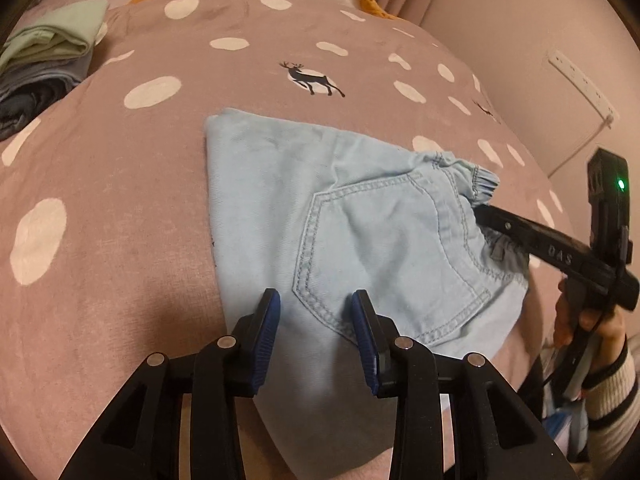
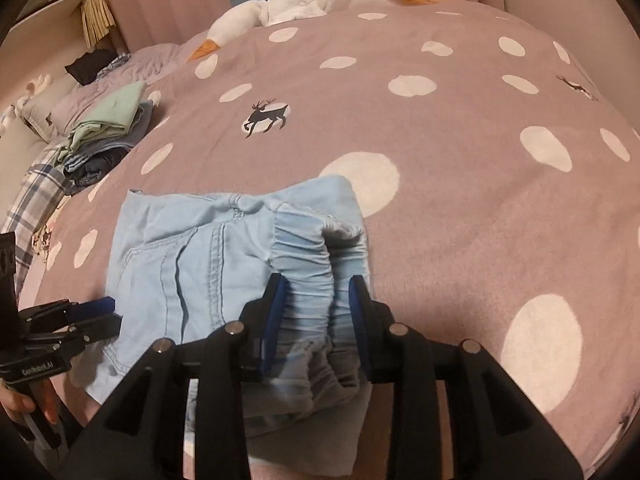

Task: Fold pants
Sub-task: 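Grasp the elastic waistband with the right tool and lift it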

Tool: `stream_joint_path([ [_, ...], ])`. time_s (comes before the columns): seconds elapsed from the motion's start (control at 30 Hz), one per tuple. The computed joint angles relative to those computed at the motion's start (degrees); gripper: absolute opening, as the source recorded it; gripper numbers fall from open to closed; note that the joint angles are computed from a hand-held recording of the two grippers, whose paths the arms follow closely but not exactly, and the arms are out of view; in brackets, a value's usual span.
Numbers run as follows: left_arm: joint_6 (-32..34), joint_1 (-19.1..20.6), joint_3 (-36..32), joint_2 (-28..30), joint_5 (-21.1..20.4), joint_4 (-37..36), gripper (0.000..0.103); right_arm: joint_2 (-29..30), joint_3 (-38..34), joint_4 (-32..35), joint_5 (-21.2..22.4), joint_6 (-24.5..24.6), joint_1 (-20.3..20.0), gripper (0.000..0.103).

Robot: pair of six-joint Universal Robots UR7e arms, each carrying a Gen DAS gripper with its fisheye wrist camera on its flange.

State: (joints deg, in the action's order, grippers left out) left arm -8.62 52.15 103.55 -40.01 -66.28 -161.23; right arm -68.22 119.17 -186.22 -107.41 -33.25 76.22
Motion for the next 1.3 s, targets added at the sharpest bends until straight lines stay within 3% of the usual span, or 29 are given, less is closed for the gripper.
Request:
stream_joint_path([
  [0.07, -0.7, 0.0, 0.5, -0.8, -0.4, -0.2, 0.035, -0.9, 1.0, -1.0, -1.3, -1.3, 1.1, 0.032],
  [0.2, -1.2, -0.7, 4.2, -3.1, -1.1, -3.4, 0.035, -4.6, 5.1, -1.5, 1.0, -4.4, 2.2, 0.035],
  [0.33, 0.0, -2.2, 7.8, -3.9, 1.2, -5.9, 0.035, -4.4, 6.8, -2.6, -3.5, -7.1, 3.1, 0.034],
  [0.53, 1.1, -2.3, 10.3, -2.8, 3.2, -9.2, 0.038, -4.7, 8.5, -2.4, -1.2, -6.0, -0.2, 0.039],
  [0.67, -3.2, -0.8, 9.4, -4.9, -0.7, -6.8, 0.040, -7.5, 7.7, 3.8, 1.8, -1.2, -1.1, 0.045],
  [0.7, -4.6, -0.3, 9.4, -5.5, -1.5, -6.8, 0.044, -9.2, 7.4, 7.0, 3.8, 1.2, -1.8, 0.054],
  [0.73, -6.2, 0.4, 9.5, -6.2, -2.5, -6.7, 0.058, -10.2, 7.2, 9.0, 5.1, 2.6, -2.4, 0.068],
  [0.77, -7.9, 1.3, 9.6, -6.9, -4.0, -6.9, 0.070, -11.3, 6.9, 11.7, 7.0, 4.5, -3.3, 0.075],
  [0.8, -9.2, 2.0, 9.8, -7.4, -5.4, -7.7, 0.074, -12.6, 6.7, 14.2, 9.5, 6.5, -4.6, 0.084],
  [0.9, -12.2, 4.3, 9.2, -7.9, -9.2, -8.9, 0.074, -14.7, 5.4, 20.2, 16.8, 11.8, -8.5, 0.084],
  [1.03, -15.3, 8.6, 5.6, -6.8, -19.9, -7.0, 0.074, -14.8, 3.4, 27.2, 24.9, 17.5, -11.9, 0.084],
  [1.1, -17.2, 10.3, 3.8, -5.5, -23.5, -6.7, 0.074, -14.1, 2.7, 28.1, 24.8, 18.2, -11.6, 0.084],
  [1.3, -17.6, 11.7, 0.7, -3.3, -27.2, -5.5, 0.074, -11.2, -1.3, 33.4, 24.0, 17.9, -9.8, 0.084],
])
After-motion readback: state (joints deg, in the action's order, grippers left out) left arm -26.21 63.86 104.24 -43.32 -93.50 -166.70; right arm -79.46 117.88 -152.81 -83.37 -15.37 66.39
